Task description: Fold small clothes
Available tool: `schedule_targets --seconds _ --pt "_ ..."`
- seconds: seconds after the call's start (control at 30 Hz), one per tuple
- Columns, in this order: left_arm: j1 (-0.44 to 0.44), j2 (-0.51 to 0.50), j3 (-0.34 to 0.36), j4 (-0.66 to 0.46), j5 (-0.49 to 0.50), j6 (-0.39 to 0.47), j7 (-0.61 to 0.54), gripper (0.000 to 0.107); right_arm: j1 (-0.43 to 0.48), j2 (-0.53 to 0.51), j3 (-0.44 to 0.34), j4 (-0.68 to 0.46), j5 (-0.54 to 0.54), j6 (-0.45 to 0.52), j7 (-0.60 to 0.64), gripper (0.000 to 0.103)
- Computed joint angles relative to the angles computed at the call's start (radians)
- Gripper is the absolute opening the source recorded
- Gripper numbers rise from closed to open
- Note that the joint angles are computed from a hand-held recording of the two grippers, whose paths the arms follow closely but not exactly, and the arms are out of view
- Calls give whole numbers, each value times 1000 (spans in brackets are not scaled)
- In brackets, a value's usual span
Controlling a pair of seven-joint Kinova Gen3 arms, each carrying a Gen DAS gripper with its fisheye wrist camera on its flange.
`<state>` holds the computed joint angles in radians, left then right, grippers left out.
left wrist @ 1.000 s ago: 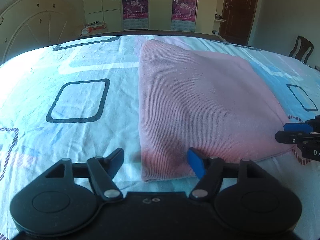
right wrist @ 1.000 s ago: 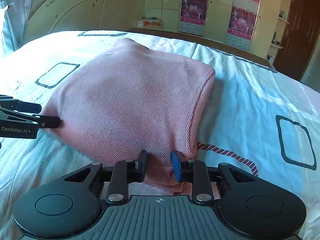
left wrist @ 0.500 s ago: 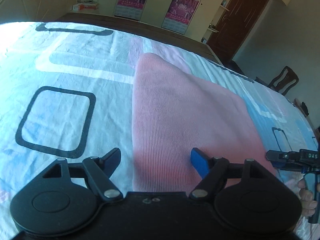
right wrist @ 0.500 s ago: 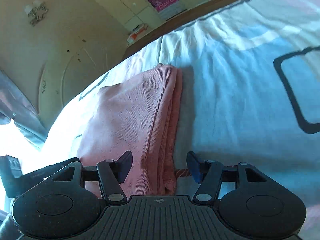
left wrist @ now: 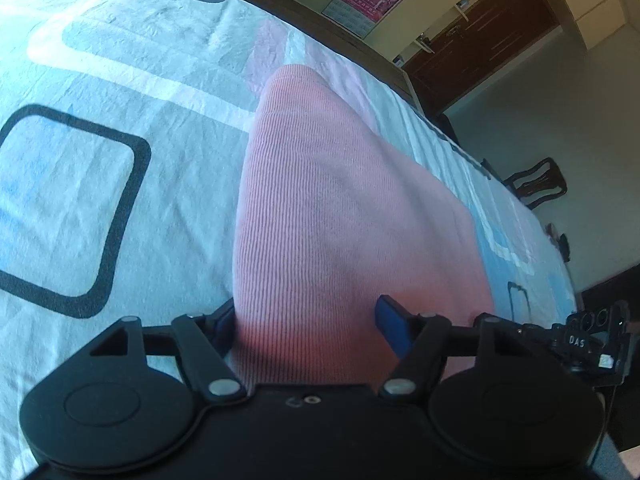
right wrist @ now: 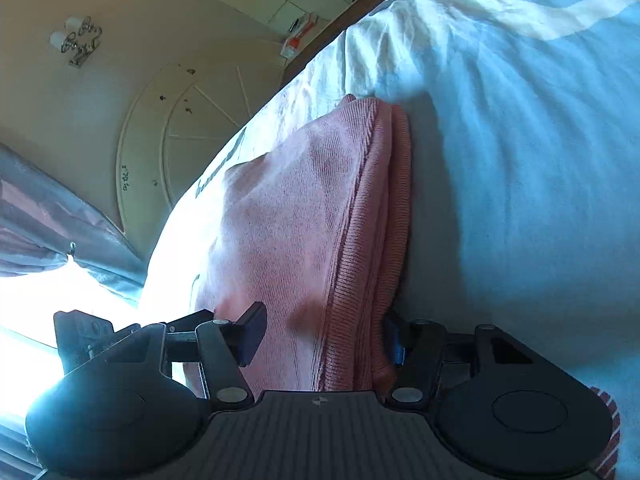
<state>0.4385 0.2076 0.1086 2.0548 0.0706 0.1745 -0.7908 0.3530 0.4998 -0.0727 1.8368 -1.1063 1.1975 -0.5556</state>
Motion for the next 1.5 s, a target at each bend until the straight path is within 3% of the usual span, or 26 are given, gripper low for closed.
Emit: schedule_targets --seconds 0.1,0.27,0.33,0.47,0.6,0.73,0.9,1.0,1.2,1.33,1.4,1.5 --pt "139 10 -115 -57 -122 80 85 64 -40 -67 13 35 33 -82 39 41" --pt "347 35 -276 -132 -325 178 235 53 -52 -91 15 72 4 -138 28 41" --pt "346 36 -250 -150 -407 209 283 48 -51 -113 -8 79 24 -173 4 41" --pt "319 23 -178 -161 -569 255 375 33 -165 -238 9 129 85 -334 14 21" --pt "339 -18 -156 -135 -701 269 438 30 -237 -360 -4 206 72 -482 13 19" --pt "311 -88 -113 -103 -772 293 431 30 -330 -449 -6 228 101 -558 -58 19" --pt "227 -226 -69 -18 -760 313 344 30 -472 -521 -32 242 142 -654 -173 19" --pt "173 -325 -78 52 -709 321 262 30 -566 -526 -62 247 134 -724 -236 19" --pt "102 -528 -142 189 -606 359 99 30 -739 -467 -149 223 144 -864 -363 19" --pt "81 -643 -238 272 -529 363 -17 30 -803 -418 -226 203 205 -943 -480 19" --pt "90 -671 -314 304 -480 360 -90 32 -873 -388 -201 190 262 -961 -562 19" --pt "89 -661 -397 352 -423 319 -164 43 -1011 -357 -79 189 332 -961 -684 19"
